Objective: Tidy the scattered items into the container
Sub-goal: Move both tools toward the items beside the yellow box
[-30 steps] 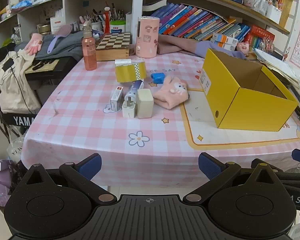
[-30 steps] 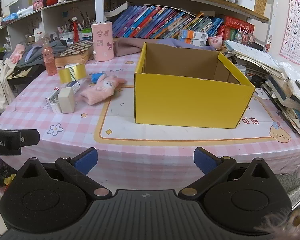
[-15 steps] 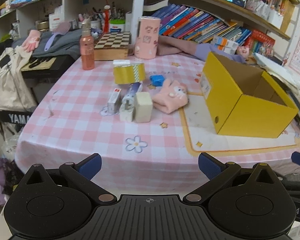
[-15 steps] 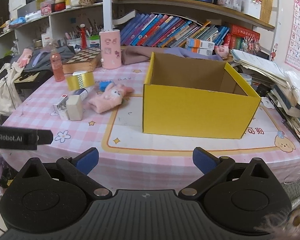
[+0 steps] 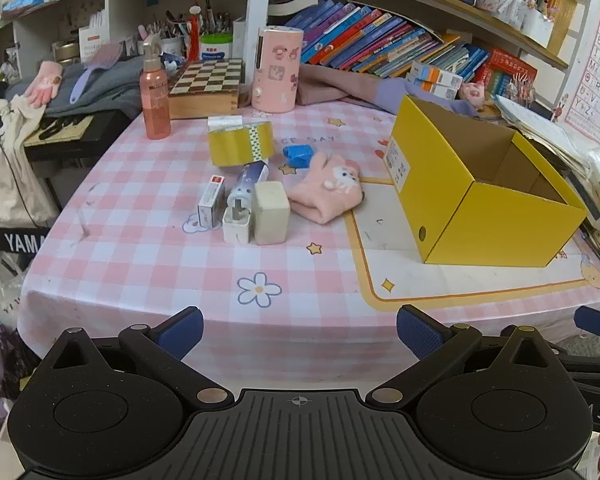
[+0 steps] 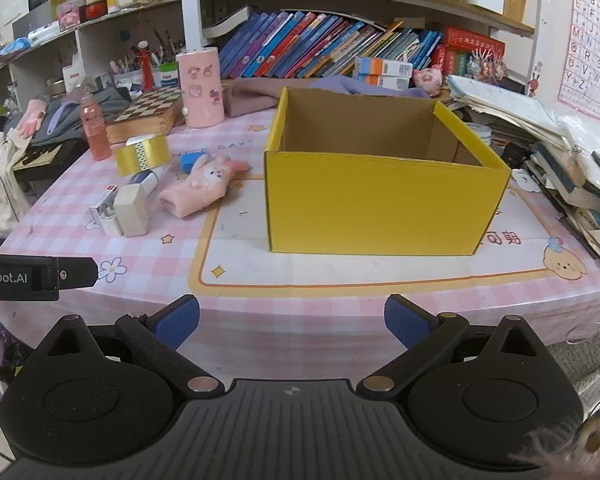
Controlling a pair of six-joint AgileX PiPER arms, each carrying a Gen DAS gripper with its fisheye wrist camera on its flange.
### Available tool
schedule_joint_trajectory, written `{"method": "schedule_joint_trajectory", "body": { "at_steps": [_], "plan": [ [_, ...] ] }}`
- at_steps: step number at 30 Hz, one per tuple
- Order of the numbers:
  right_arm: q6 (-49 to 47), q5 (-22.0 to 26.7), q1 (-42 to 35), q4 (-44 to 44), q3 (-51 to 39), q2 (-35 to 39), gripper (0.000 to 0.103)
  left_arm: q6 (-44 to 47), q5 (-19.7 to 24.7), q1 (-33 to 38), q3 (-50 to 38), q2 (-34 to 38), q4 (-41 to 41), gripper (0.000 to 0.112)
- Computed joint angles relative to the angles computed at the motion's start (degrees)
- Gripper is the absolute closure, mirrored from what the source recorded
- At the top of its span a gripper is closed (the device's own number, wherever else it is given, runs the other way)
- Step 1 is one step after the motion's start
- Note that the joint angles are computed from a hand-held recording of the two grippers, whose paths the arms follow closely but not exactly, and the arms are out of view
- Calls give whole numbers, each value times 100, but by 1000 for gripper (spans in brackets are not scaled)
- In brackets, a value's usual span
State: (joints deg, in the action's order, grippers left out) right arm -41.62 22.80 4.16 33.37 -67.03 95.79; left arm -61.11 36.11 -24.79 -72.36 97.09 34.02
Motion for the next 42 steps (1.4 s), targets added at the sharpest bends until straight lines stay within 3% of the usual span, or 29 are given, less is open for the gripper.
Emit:
{"method": "schedule_joint_trajectory", "body": {
  "at_steps": [16, 24, 31, 37, 42],
  "plan": [
    [19, -185, 261, -202, -45, -21, 8, 628, -129, 221, -199, 173, -575, 9],
    [-428, -88, 312, 214, -218, 79, 8, 642, -234, 344, -109, 124, -566, 9],
    [-1085, 92, 430, 918, -510, 320, 32, 122, -283, 453, 165, -73, -86, 10],
    [-1271, 131, 598, 1160, -945, 641, 34, 107, -282, 546, 133, -4, 131, 10],
    [-582, 282, 750, 644, -1702, 1170, 36, 190, -252, 679, -43, 196, 195, 10]
  ]
}}
